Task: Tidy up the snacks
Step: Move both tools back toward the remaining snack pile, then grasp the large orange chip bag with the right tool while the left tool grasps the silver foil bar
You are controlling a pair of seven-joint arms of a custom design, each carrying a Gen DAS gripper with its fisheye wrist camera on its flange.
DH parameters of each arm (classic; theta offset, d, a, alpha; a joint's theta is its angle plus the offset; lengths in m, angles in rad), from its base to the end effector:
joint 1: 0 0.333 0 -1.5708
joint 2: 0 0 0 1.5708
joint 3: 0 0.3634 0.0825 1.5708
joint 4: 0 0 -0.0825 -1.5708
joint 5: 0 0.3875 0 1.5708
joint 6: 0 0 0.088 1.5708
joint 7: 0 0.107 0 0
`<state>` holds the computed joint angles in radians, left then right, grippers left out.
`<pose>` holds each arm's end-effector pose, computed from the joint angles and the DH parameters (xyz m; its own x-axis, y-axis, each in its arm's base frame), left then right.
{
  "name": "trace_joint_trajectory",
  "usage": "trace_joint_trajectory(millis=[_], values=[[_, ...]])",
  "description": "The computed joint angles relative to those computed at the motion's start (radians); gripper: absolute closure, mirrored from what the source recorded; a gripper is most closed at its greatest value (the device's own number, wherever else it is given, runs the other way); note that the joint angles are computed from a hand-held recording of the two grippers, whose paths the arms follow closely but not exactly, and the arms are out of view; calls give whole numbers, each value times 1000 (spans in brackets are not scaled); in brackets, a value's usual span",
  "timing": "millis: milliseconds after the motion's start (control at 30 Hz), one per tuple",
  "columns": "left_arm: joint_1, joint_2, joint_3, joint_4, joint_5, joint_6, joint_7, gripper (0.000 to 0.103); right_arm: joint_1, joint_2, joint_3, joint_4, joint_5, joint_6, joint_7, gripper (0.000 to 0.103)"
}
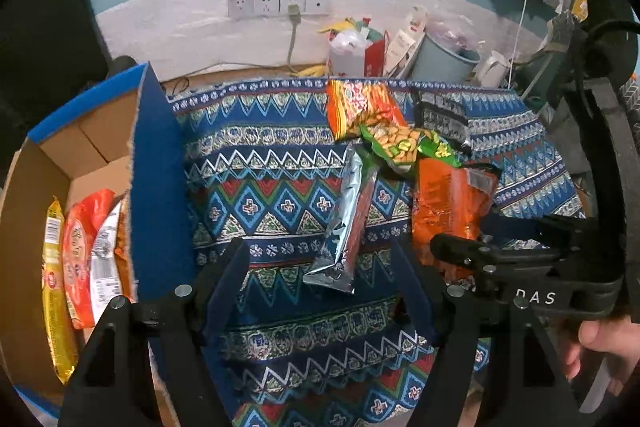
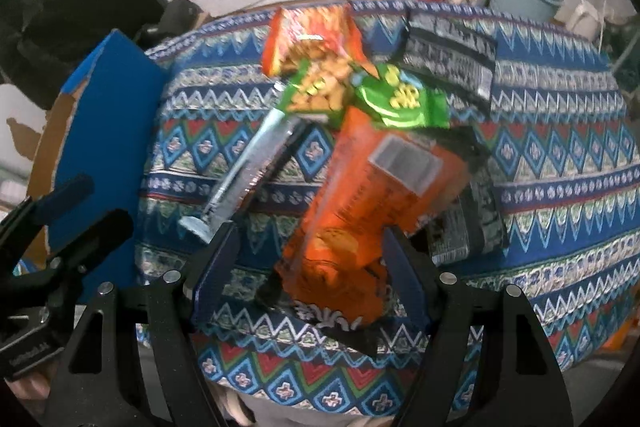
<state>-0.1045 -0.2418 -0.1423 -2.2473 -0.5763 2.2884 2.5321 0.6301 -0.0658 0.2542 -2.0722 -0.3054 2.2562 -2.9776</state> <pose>0.4765 -0.1380 0.5407 -0.7878 -0.6064 0.1081 -0.5725 0.6562 -0.4915 0.3572 0.4277 0.5305 -0.5839 -0.7692 -0.2596 -0.7291 0.6375 -0.2490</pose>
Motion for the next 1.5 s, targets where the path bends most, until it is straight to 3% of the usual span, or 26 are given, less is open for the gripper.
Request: trace_joint_trajectory(millis=[500, 533, 600, 700, 800, 933, 1233, 1333, 1433, 1500], values=[[-26, 72, -37, 11, 85, 37, -96, 29, -32, -6, -27, -124, 64, 141, -2, 29], [-29, 76, -38, 13, 88, 37, -99, 29, -33, -6, -27, -123, 56, 138, -13, 30], [-36, 91, -46, 22, 97, 39, -118, 29, -35, -12, -25, -128, 38, 132, -21, 45], [-49, 118, -53, 40, 103, 27, -134, 29, -39, -39, -22, -159, 3, 160, -1, 57], [-62, 146, -64, 52, 131, 34, -160, 29, -38, -69, -16, -171, -23, 130, 7, 63], [-78, 177, -73, 54, 169, 47, -203, 29, -37, -126, -10, -205, -44, 91, 24, 64], [-111, 216, -83, 45, 238, 111, -268, 29, -41, -216, 0, -277, -74, 93, 68, 65], [-121, 215, -88, 32, 260, 159, -274, 46, -45, -226, 3, -285, -92, 91, 78, 65], [-128, 214, -91, 23, 272, 189, -267, 69, -46, -237, 4, -292, -100, 89, 85, 65], [-132, 213, -92, 18, 286, 203, -270, 74, -49, -245, 6, -298, -107, 90, 95, 65]])
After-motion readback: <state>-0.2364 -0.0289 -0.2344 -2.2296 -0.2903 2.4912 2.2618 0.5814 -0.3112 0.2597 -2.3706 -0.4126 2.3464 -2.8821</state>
